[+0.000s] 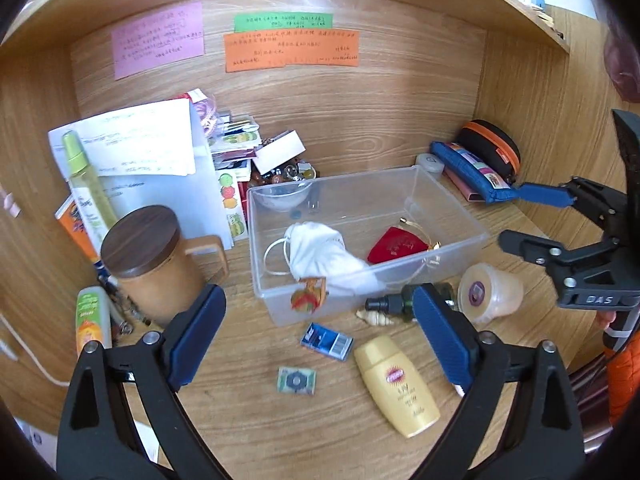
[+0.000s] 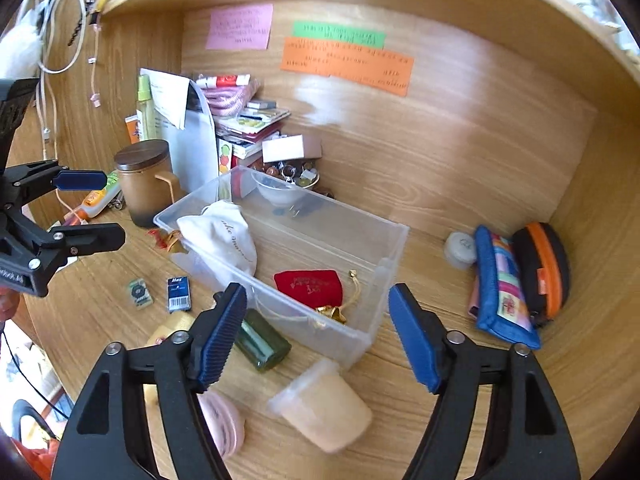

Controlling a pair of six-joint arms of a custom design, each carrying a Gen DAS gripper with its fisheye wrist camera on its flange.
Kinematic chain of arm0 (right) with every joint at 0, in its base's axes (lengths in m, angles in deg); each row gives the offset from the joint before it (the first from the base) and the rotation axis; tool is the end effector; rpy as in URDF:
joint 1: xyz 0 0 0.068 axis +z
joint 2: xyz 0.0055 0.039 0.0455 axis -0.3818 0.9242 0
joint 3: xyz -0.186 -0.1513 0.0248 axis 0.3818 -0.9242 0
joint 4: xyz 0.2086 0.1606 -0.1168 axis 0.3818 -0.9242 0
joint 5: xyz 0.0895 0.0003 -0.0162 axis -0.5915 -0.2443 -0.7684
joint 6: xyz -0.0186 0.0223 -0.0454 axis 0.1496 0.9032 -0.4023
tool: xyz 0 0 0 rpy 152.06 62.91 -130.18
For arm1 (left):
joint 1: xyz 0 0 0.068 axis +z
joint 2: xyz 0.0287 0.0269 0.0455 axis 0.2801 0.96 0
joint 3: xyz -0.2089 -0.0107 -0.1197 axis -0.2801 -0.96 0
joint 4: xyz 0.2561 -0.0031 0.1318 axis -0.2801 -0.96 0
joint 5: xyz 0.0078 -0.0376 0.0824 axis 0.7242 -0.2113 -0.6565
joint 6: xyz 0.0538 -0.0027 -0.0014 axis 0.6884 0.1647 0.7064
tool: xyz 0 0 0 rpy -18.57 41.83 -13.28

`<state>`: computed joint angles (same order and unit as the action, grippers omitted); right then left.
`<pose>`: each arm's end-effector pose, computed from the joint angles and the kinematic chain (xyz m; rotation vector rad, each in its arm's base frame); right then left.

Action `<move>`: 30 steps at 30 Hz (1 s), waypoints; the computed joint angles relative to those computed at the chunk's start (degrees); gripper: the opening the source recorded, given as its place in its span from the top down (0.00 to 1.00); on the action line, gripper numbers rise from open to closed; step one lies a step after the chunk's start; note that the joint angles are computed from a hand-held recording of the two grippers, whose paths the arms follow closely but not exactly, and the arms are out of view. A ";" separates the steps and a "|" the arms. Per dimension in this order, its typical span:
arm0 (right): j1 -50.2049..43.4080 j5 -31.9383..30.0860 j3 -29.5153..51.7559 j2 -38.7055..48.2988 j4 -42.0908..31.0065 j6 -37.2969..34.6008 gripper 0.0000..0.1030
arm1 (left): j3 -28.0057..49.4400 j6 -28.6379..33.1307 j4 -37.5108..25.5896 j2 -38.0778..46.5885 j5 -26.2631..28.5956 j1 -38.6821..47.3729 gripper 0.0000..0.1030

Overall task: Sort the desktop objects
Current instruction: 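Grasp the pink round compact with right tool while left tool grasps the small green box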

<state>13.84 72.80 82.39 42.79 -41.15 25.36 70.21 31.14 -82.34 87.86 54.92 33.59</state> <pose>0.1843 0.1190 0.2891 -0.3962 2.1961 -0.0366 0.2286 0.0502 0.2769 0.5658 2.2129 -0.2893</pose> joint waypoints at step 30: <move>23.54 9.86 -18.10 -8.49 -2.80 26.78 0.24 | -14.14 14.41 -4.35 0.97 1.29 15.15 0.06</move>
<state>37.37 82.65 64.29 34.30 -43.95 52.13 56.06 45.55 -86.69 88.83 56.20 48.74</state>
